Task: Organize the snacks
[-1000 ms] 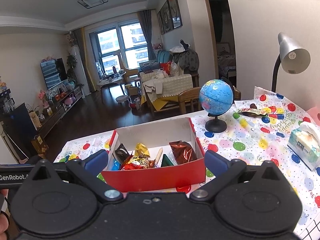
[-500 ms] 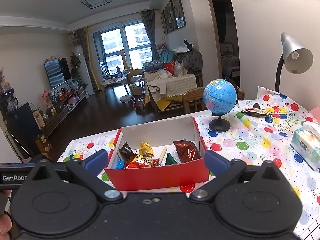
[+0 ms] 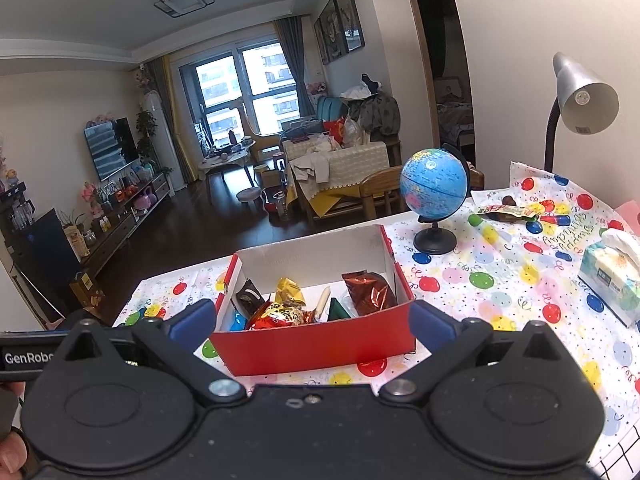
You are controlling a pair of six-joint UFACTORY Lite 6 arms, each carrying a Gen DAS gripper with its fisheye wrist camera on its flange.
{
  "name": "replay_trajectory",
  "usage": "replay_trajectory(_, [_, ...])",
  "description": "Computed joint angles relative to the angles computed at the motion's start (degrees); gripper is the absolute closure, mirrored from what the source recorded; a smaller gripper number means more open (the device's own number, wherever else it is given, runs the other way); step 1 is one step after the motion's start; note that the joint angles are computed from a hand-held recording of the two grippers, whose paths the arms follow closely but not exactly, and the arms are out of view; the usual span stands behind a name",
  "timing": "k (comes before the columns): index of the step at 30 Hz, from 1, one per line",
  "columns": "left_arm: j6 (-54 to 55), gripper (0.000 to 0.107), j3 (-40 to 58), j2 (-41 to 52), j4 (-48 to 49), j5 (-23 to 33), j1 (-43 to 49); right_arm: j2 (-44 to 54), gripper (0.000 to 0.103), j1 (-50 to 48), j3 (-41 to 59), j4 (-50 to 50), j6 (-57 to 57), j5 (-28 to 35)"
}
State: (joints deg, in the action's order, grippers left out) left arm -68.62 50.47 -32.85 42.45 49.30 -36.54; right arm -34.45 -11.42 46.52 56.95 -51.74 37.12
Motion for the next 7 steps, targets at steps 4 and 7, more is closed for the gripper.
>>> replay_trajectory(4, [-0.69,0.009,-0.13,0.09,0.48,0.20,-0.28,-0.66,0.000,-0.73,-0.50,-0.06,0.20,0.43])
replay_trajectory(7, [-0.86,0.009,-0.41,-0.10,0.33,0.11,-0.30,-0.47,0.000,-0.84,-0.31,-0.19,0.43,0.57])
